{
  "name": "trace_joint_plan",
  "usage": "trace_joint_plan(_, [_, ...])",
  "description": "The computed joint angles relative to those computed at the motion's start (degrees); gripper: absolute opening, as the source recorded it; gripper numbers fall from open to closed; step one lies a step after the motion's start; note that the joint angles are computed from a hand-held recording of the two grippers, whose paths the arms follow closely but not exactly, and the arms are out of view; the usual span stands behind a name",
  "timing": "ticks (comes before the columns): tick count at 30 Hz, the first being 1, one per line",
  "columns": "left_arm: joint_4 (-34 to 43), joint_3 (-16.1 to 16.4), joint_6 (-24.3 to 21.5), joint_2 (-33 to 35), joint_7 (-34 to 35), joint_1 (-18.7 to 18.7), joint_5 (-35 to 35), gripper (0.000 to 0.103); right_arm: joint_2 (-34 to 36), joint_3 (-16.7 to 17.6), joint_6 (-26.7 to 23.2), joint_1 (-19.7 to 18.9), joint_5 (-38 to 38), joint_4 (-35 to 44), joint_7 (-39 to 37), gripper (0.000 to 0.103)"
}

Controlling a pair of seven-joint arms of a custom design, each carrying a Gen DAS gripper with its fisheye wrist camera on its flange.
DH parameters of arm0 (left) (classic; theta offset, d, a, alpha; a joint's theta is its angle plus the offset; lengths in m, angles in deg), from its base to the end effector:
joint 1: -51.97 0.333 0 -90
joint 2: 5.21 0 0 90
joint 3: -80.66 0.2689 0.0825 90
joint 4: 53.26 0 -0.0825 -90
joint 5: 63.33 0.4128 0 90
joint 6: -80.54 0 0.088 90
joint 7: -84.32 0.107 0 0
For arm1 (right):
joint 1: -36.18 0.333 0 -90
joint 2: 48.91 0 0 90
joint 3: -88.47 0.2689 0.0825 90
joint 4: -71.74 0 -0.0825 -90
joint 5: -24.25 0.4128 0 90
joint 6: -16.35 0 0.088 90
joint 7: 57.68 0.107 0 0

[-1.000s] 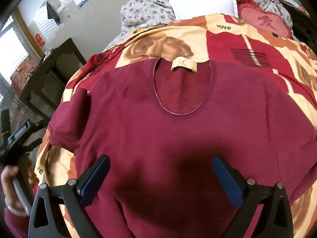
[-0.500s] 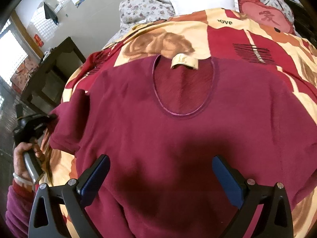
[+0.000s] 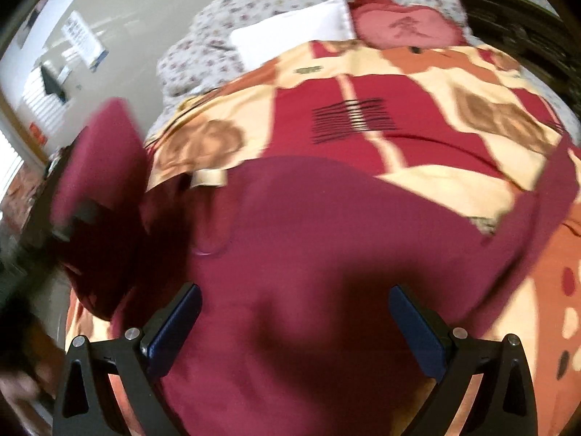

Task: Fold small clothes

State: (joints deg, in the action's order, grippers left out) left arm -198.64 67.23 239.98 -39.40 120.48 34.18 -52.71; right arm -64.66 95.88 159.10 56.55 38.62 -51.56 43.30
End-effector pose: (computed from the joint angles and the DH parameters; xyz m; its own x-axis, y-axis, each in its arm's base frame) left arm 0.3977 -0.2569 0.5145 0.0615 -0.9211 0.3845 -0.6906 -0.3174 -0.6498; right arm 0.4931 0.2631 0.5302 0.2244 -0.9256 -0.3049 -0.8599 -0.0409 -0.5087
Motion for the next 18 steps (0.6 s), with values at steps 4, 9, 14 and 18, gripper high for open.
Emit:
trace_joint_plan(4, [2.4, 0.7, 0.3, 6.6, 2.3, -2.8, -2.4, 0.031, -2.3, -1.1, -0.8, -1.3, -0.4, -2.1, -0.2, 0.102])
trace_joint_plan(9, [-0.5, 3.0, -2.1, -0.2, 8.2, -6.6, -6.9, 0.057, -2.7, -2.1, 0.3, -1.6, 2.3, -2.3, -1.7, 0.102])
trace_joint_plan(14, [-6.5, -1.9, -11.2, -14.3, 4.6, -0.6, 0.0, 0.072, -0.1, -1.8, 1.9, -0.3, 5.3, 0.1, -4.6, 0.102])
trace_joint_plan(18, [-11.0, -2.3, -18.5, -20.5, 0.5, 2.3, 2.9, 0.072, 4.1, -0.5, 1.7, 1.9, 6.6, 5.0, -7.7, 0.102])
